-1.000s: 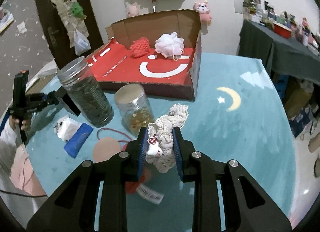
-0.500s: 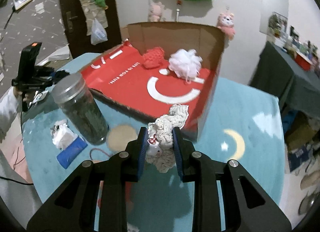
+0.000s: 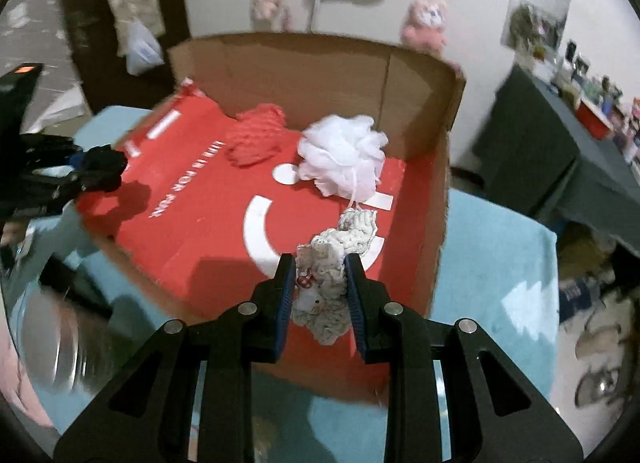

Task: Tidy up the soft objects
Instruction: 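Lower the pom-pom and scrunchie into the box beside the red net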

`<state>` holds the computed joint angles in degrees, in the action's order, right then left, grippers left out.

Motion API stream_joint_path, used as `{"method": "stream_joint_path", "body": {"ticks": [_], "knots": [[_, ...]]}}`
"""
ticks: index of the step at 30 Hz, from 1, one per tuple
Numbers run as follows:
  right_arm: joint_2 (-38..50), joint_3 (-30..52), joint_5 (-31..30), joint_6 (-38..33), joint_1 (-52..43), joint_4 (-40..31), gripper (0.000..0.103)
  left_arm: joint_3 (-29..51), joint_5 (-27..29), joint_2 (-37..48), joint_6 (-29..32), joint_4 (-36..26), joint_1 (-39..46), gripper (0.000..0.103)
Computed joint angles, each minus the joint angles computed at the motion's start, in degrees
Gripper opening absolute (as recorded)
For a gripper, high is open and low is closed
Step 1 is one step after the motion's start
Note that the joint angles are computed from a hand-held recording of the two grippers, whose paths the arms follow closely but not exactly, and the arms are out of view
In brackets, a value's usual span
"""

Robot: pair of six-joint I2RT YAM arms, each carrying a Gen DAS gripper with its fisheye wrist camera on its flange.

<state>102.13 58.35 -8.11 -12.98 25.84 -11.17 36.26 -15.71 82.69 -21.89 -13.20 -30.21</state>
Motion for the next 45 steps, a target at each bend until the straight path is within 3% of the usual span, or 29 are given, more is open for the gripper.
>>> {"method": "stream_joint_path", "body": {"ticks": [7,13,26,39,45], "knots": [[14.6,16.3,7.5,3.9,2.0,-9.7,0.024,7.9,-0.2,11.9,0.5,-1.4,3.2,0.028],[20.9,23.2,7.0,5.9,1.1,-12.8,0.025,11.2,-0.8,17.6,0.7,-1.8,4.9,0.028],[22.7,22.8,9.3,4.0,1.5,-9.9,0.026,12.0,-2.1,21.2,1.1,-0.2,5.6,0.031],[21.0,18.9,12.9,3.4,3.7,-6.5,0.029,11.9,-3.9,20.5,-0.4,-0.8,4.0,0.047],[20.2,17.6,14.2,3.3,6.4,-5.0,0.053,10.0,-5.6,15.8,-1.9,-1.2,1.9,0.064]]}}
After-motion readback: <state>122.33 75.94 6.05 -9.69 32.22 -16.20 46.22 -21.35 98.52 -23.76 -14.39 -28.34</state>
